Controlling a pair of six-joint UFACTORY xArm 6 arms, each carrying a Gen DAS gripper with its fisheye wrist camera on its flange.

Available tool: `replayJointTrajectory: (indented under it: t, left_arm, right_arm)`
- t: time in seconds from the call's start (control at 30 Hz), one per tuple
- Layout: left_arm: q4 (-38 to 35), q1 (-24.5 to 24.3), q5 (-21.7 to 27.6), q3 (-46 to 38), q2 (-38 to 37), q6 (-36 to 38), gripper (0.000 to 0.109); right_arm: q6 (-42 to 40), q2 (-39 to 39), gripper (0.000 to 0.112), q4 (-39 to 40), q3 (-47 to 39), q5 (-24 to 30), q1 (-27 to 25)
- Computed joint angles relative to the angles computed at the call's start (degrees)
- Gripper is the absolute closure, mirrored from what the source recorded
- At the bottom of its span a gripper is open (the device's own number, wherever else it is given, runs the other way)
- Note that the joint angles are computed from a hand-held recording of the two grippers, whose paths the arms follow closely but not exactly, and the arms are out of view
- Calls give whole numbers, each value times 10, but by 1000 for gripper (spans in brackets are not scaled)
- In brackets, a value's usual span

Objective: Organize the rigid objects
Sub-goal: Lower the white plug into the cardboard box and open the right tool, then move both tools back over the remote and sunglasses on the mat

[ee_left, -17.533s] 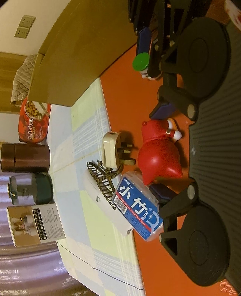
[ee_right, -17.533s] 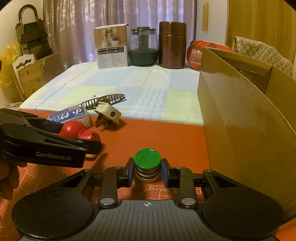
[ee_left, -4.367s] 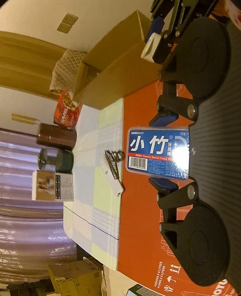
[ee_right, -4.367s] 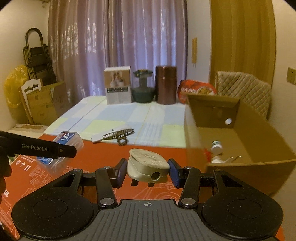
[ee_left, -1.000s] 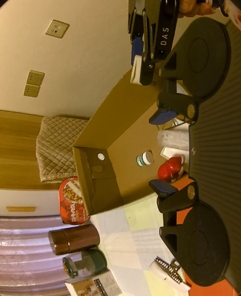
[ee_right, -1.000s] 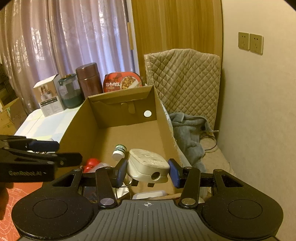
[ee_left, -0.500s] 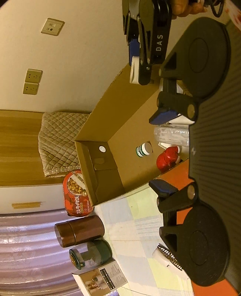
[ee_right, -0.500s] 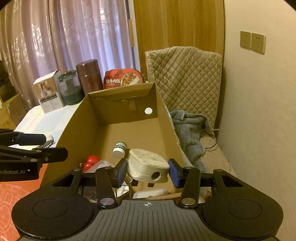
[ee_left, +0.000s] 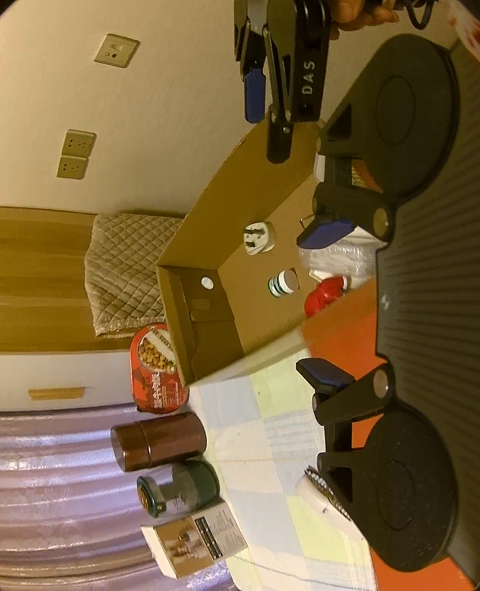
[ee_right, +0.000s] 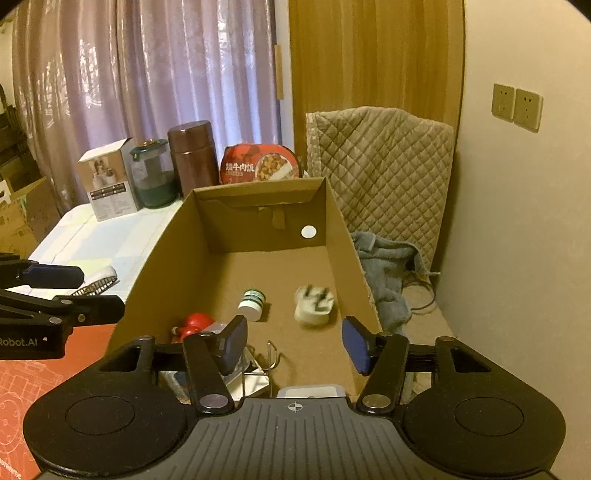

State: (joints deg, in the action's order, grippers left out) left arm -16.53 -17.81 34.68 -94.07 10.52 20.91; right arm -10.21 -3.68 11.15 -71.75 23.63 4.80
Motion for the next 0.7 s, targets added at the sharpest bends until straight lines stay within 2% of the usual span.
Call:
replayJointTrajectory:
  t: [0.2, 0.37, 0.6, 0.7]
  left_arm:
    - [-25, 34, -7, 52, -58, 21, 44]
    - [-31, 82, -14, 99, -109, 29, 43]
    - [-40, 163, -19, 140, -146, 48, 39]
    - [-65, 199, -23, 154, -149, 78, 37]
  right_arm:
    - [28, -20, 51, -26, -4, 3, 29]
    - [31, -30, 47, -16, -4, -11, 71]
    - [50, 9, 45, -19, -43, -8, 142]
    - [58, 35, 45, -23, -65, -7, 169]
